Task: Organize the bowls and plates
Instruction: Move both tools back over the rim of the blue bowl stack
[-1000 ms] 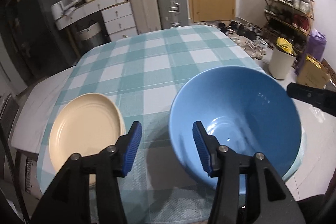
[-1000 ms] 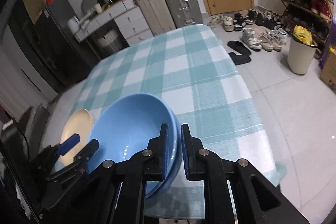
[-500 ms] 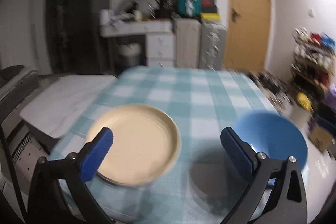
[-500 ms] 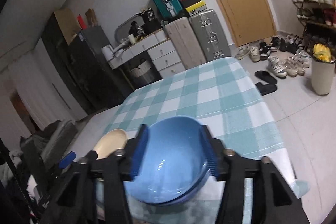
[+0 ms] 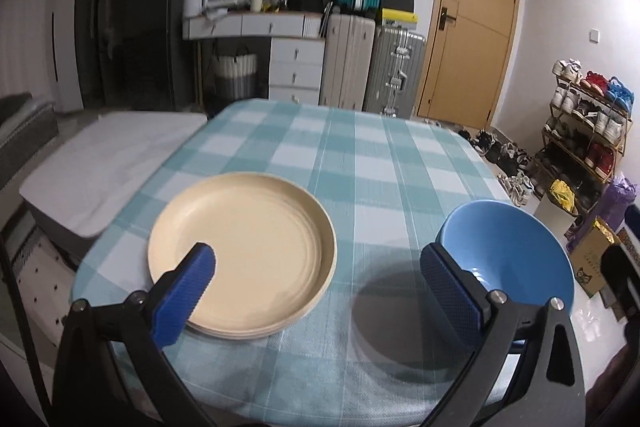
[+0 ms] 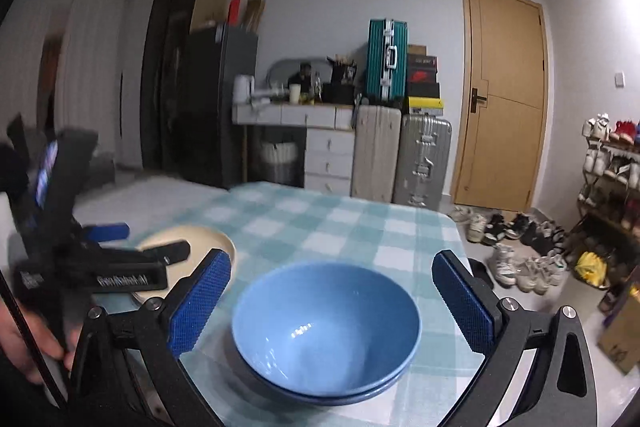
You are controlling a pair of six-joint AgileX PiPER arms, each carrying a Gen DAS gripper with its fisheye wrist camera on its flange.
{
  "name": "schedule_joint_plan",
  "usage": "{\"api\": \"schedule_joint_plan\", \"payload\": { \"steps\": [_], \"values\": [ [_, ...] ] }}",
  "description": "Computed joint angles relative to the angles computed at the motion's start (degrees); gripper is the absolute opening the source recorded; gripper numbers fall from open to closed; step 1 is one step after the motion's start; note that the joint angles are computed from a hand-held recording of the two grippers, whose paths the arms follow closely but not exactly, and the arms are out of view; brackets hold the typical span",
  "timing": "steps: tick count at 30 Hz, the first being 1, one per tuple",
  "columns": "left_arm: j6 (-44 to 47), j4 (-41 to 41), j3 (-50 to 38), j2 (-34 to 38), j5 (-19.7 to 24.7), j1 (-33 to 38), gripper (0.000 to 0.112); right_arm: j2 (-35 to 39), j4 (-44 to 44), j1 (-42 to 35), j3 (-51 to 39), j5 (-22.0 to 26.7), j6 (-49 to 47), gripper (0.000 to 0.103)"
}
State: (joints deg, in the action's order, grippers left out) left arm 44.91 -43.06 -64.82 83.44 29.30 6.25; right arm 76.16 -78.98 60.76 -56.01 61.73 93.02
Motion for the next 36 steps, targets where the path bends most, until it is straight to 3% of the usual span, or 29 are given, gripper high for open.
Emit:
{"api": "schedule_joint_plan", "payload": {
  "steps": [5, 8, 10, 15, 19, 25, 31, 36],
  "values": [
    [-0.90, 2.30, -0.06, 0.97, -0.73, -2.13, 0.103, 0.69, -3.12, -4.31, 3.74, -2.82, 6.26, 0.103],
    [-3.06, 6.22, -0.88, 1.80, -0.66, -3.92, 0.103, 0.21, 0.22, -8.88, 3.10, -5.51, 5.70, 0.103],
    [-3.57, 6.86, -2.05, 2.60, 0.97, -4.37, 0.103, -1.67, 0.63, -12.49, 5.00, -10.30, 8.50, 0.103],
    [-12.59, 15.26, -9.12, 7.10, 5.53, -8.62, 0.103, -2.91, 12.47, -22.43, 4.72, -19.45, 3.81, 0.103],
    [-18.34, 23.69, -10.54, 7.82, 4.20, -13.71, 0.103, -4.38, 20.42, -27.26, 5.28, -23.53, -0.49, 0.103],
    [-23.63, 27.38, -16.65, 11.09, 6.91, -18.00, 0.103, -3.76, 23.35, -27.86, 4.63, -22.04, -3.84, 0.102],
    [-17.91, 21.13, -17.83, 12.40, 10.15, -17.04, 0.103, -2.29, 24.36, -27.71, 3.74, -21.10, -5.12, 0.102],
    [-19.86, 24.28, -20.47, 14.62, 13.21, -17.96, 0.103, -0.66, 24.33, -28.25, 2.77, -20.48, -5.59, 0.102]
  ]
}}
